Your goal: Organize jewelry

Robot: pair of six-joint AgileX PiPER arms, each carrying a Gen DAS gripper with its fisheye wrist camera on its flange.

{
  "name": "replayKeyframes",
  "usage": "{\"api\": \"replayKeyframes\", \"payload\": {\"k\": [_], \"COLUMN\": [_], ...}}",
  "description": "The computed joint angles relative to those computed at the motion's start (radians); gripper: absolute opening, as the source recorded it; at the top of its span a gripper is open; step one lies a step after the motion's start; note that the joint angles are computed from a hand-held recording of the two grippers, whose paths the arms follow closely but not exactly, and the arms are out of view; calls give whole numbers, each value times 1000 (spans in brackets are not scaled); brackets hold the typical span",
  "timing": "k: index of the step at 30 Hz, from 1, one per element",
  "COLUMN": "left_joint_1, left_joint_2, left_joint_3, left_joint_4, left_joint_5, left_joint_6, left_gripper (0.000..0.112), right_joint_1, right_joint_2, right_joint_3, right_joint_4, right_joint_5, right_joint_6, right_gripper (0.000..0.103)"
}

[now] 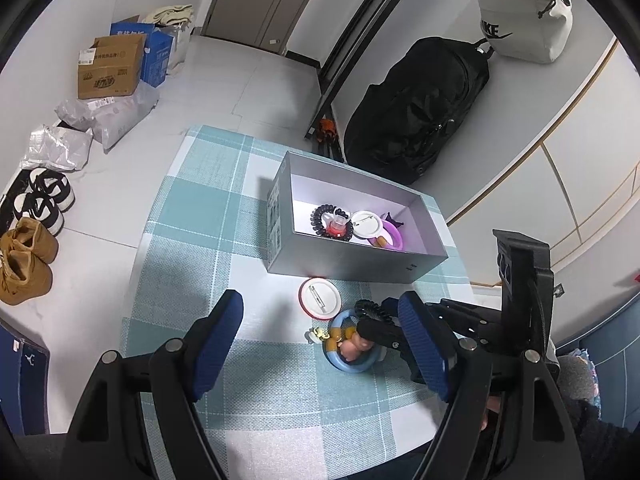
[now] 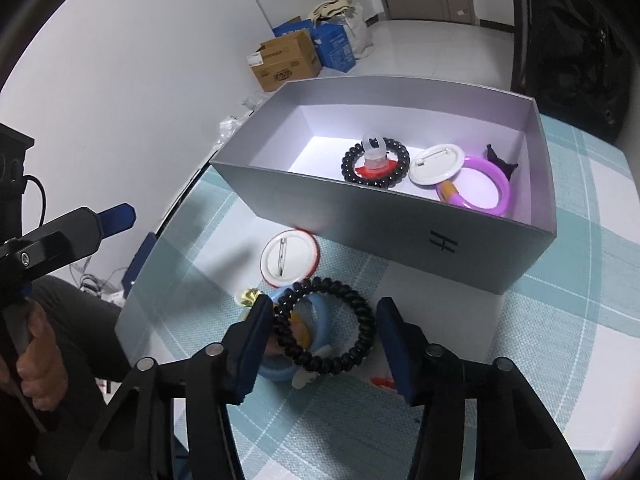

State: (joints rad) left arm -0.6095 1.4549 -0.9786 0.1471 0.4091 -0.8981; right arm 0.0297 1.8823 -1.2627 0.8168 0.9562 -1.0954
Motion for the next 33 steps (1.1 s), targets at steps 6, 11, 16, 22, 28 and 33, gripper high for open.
{"api": "replayKeyframes", "payload": {"k": [6, 11, 16, 22, 28, 33], "left_joint_1": [-4, -17, -29, -90, -183, -198], "left_joint_2": [1, 9, 29, 80, 159, 195], "left_joint_3": [-10, -19, -30, -73, -143, -168], "left_joint_4": [-2, 31, 43, 130, 258, 241], "left_joint_5": [-2, 13, 39, 89, 165, 159], "left_joint_6": [11, -12, -21, -55, -89, -33], "left_gripper": [76, 76, 76, 76, 76, 49], "right_joint_1": [-25, -56, -97, -144, -193, -249], "right_joint_2": [21, 34, 37, 12, -14, -22], "right_joint_3": [-25, -44, -61, -58, -57, -63], "right_joint_4": [3, 22, 64, 104, 135, 153], "right_joint_5": [45, 80, 131, 180, 215, 246], "right_joint_6": [29, 56, 52, 30, 22, 9], "right_gripper": [43, 41, 41, 41, 40, 40]}}
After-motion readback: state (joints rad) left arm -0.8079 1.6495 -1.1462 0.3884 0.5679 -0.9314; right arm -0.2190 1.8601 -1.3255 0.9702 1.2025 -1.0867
